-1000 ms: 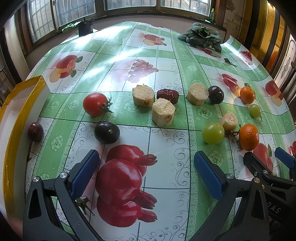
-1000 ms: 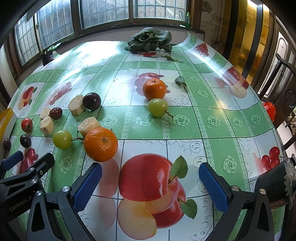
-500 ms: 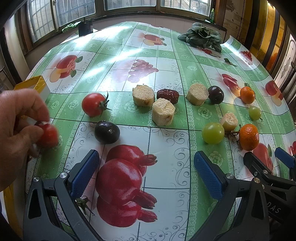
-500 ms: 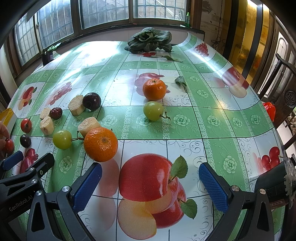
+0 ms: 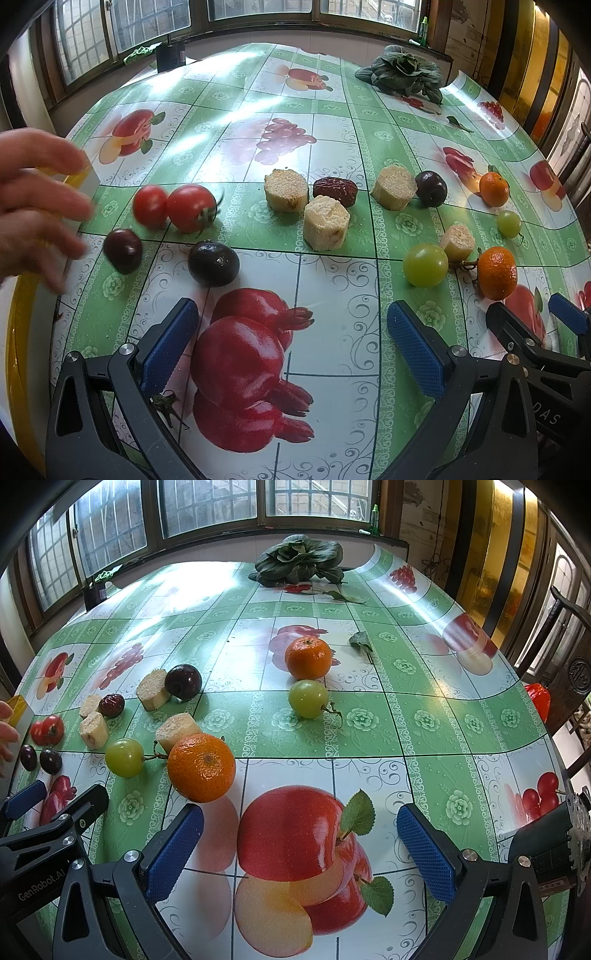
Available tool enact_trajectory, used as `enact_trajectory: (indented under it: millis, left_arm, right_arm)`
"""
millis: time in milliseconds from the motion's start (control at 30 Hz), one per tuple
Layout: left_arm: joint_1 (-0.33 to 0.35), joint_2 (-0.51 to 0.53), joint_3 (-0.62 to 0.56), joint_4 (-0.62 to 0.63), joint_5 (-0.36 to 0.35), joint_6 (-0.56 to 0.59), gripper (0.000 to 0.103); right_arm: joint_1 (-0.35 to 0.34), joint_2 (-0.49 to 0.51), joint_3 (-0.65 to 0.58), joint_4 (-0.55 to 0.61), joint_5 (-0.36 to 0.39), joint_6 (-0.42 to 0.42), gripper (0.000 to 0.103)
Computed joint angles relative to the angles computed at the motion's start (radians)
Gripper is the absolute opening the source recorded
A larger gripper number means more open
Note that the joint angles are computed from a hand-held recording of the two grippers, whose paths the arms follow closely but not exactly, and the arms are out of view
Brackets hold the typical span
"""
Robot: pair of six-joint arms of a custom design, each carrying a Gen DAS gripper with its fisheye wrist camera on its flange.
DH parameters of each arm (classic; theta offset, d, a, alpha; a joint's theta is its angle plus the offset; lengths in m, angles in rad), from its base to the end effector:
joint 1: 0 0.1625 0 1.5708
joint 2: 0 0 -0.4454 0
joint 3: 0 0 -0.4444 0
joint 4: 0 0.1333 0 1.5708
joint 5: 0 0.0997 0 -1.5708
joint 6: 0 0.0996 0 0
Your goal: Organize fruits
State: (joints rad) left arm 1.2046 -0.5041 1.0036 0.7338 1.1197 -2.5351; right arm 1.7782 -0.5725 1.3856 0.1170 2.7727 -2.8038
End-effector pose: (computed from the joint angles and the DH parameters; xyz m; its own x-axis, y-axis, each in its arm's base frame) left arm -0.0913 -0.7315 0.0472 -0.5403 0.6562 -0.5267 0.7860 0.6170 -0.0376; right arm 0.1675 -0.5997 -0.0074 -0.4959 0.7047 0.5074 -0.0008 0.5840 -0.8118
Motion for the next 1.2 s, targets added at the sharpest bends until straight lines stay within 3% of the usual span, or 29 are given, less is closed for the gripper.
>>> enact_trajectory:
  millis: [433, 533, 633, 700, 833, 1200]
  left_arm:
    - [0.000, 0.000, 0.000, 0.000, 0.000, 0.000, 0.103]
    - [0.000, 0.000, 0.001, -0.001, 0.000, 0.000, 0.103]
    - [-0.002, 0.000, 0.001, -0.006, -0.009, -0.011, 0.103]
    - [-0.005, 0.008, -0.016, 0.039, -0.014, -0.010, 0.103]
    - [-0.021, 0.071, -0.135, 0.199, -0.096, -0.072, 0.101]
    - [-0.059, -0.050, -0.133, 0.224, -0.078, -0.123, 0.100]
  right_arm:
    - [-0.007, -0.001, 0.013, -0.016, -0.011, -0.015, 0.103]
    - [-0.017, 0.004, -0.017, 0.083, -0.063, 0.007, 0.103]
    - [-0.029, 0.008, -0.054, 0.255, -0.133, 0.056, 0.103]
    - [-0.024, 0.000, -0.045, 0.268, -0.139, 0.029, 0.103]
    - [0.010, -0.018, -0.028, 0.238, -0.123, -0.036, 0.103]
    - [0.105, -0.067, -0.064, 0.112, -0.145, -0.246, 0.103]
